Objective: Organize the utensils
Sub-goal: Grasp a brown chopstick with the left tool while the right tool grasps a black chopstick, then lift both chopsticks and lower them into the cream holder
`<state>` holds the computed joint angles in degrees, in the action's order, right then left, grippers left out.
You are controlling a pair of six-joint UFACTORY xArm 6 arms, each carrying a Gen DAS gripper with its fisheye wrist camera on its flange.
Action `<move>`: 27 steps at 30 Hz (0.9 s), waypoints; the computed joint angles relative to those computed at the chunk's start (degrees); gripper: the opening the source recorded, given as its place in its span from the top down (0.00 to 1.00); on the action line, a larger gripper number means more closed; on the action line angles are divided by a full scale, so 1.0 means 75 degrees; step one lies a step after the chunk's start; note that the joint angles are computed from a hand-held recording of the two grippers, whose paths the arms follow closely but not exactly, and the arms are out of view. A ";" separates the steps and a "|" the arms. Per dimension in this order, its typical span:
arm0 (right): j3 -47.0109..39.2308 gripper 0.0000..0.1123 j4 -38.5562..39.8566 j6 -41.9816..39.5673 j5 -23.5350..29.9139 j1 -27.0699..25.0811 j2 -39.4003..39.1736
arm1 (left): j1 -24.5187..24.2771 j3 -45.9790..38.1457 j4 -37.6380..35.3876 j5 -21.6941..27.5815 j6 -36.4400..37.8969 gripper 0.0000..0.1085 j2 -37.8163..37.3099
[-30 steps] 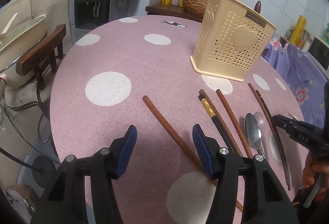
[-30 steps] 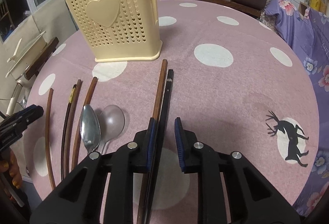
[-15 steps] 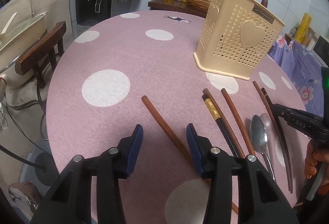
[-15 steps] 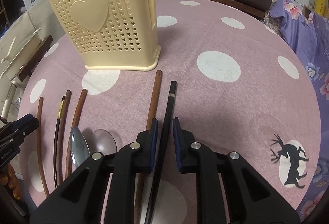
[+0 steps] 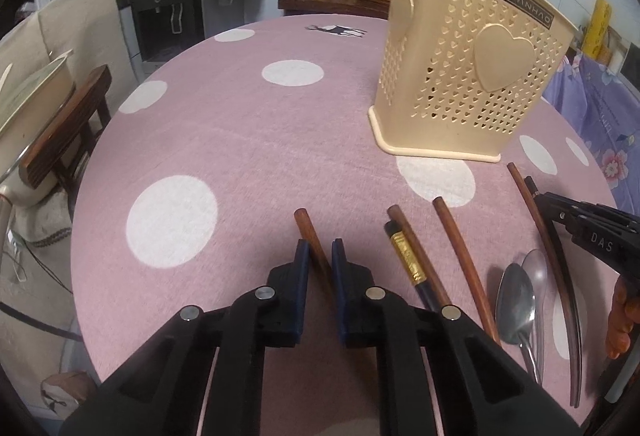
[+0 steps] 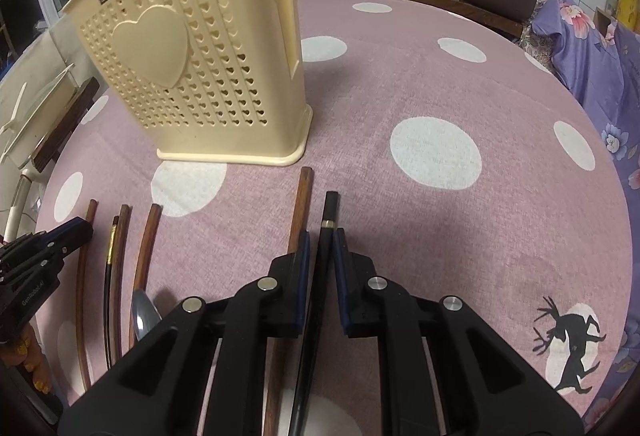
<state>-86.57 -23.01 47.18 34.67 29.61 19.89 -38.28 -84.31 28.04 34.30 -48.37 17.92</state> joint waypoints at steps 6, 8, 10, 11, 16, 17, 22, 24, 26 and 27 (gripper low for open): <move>-0.0310 0.91 -0.0033 -0.0051 0.0173 -0.0005 0.0198 | -0.0086 -0.0494 -0.0147 0.0284 0.0450 0.90 0.0318; -0.0318 0.92 -0.0085 -0.0033 0.0181 0.0006 0.0205 | -0.0105 -0.0501 -0.0101 0.0287 0.0433 0.90 0.0325; -0.0339 0.92 -0.0139 0.0026 0.0186 0.0012 0.0218 | -0.0099 -0.0524 -0.0114 0.0260 0.0444 0.90 0.0350; -0.0345 0.92 -0.0195 0.0068 0.0195 0.0020 0.0222 | -0.0093 -0.0568 -0.0130 0.0261 0.0455 0.91 0.0382; -0.0104 0.93 -0.0087 0.0145 -0.0205 -0.0031 0.0122 | -0.0056 -0.0640 -0.0331 0.0085 0.0473 0.93 0.0466; -0.0011 0.93 -0.0006 0.0131 -0.0363 -0.0057 0.0075 | -0.0045 -0.0632 -0.0373 0.0028 0.0478 0.93 0.0470; 0.0316 0.93 0.0151 0.0099 -0.0833 -0.0130 -0.0185 | -0.0018 -0.0605 -0.0442 -0.0176 0.0493 0.93 0.0409; 0.0448 0.93 -0.0016 0.0236 -0.0977 -0.0145 -0.0337 | -0.0012 -0.0547 -0.0404 -0.0299 0.0466 0.93 0.0307; 0.0637 0.93 -0.0180 0.0370 -0.1198 -0.0159 -0.0545 | -0.0015 -0.0486 -0.0368 -0.0431 0.0441 0.93 0.0191; 0.0729 0.93 -0.0252 0.0434 -0.1298 -0.0164 -0.0655 | -0.0014 -0.0440 -0.0335 -0.0524 0.0419 0.93 0.0111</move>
<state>-81.11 -24.90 50.43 24.93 28.38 14.98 -38.38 -87.61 25.53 30.37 -45.23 18.75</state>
